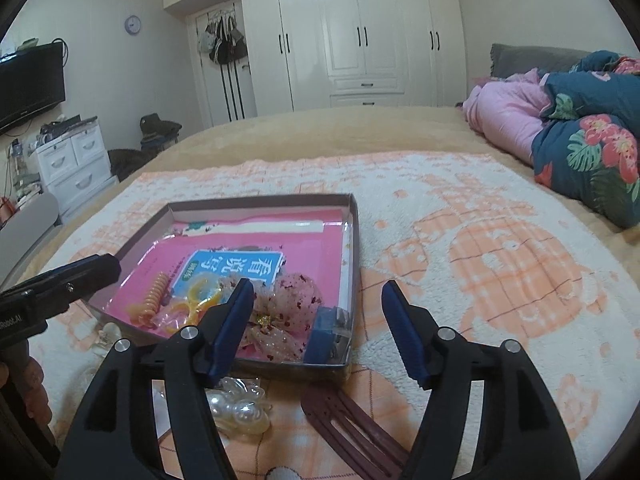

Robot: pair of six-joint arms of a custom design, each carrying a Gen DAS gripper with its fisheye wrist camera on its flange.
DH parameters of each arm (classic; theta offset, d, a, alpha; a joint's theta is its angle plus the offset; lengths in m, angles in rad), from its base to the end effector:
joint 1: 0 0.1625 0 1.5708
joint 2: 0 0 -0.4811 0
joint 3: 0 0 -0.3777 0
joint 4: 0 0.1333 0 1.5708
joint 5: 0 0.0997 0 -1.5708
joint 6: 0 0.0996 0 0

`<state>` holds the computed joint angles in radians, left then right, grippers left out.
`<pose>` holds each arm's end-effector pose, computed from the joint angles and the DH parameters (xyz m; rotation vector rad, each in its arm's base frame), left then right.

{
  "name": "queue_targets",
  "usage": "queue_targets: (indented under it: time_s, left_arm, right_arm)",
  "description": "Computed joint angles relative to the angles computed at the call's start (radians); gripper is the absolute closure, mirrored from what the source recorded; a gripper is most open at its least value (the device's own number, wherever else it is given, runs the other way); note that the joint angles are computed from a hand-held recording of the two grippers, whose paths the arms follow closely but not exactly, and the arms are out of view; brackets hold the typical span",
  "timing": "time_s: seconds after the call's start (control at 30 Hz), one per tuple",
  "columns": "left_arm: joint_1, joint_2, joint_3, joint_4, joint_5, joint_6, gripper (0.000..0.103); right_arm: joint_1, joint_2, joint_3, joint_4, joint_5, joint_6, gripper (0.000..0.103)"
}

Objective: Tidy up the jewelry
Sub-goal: 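Open left gripper to drop the bracelets while right releases the blue box inside, then withdraw both open grippers from the box over the remaining accessories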

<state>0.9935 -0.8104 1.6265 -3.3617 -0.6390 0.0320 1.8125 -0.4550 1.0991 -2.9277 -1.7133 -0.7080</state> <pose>-0.2009 -0.6991 0.2851 0.0973 2.1999 -1.3743 0.3249 -0.8201 0.1377 1.1675 -2.4274 0.9309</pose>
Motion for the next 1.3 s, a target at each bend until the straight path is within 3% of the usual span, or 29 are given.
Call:
queue_targets:
  time_s: [0.1, 0.2, 0.33, 1.3]
  left_arm:
    - [-0.015, -0.004, 0.012, -0.059, 0.014, 0.023, 0.018]
    - [-0.028, -0.012, 0.025, -0.102, 0.020, 0.034, 0.011]
    - [-0.041, -0.020, 0.039, -0.137, 0.035, 0.047, 0.011]
    - [-0.124, -0.064, 0.180, -0.287, 0.151, 0.091, 0.011]
  right_arm:
    - [0.001, -0.018, 0.030, -0.045, 0.019, -0.009, 0.030]
    - [0.003, -0.033, 0.051, -0.070, 0.038, -0.011, 0.024]
    - [0.004, -0.054, 0.077, -0.093, 0.062, -0.007, 0.019]
    - [0.008, -0.188, 0.290, -0.200, 0.146, -0.052, 0.014]
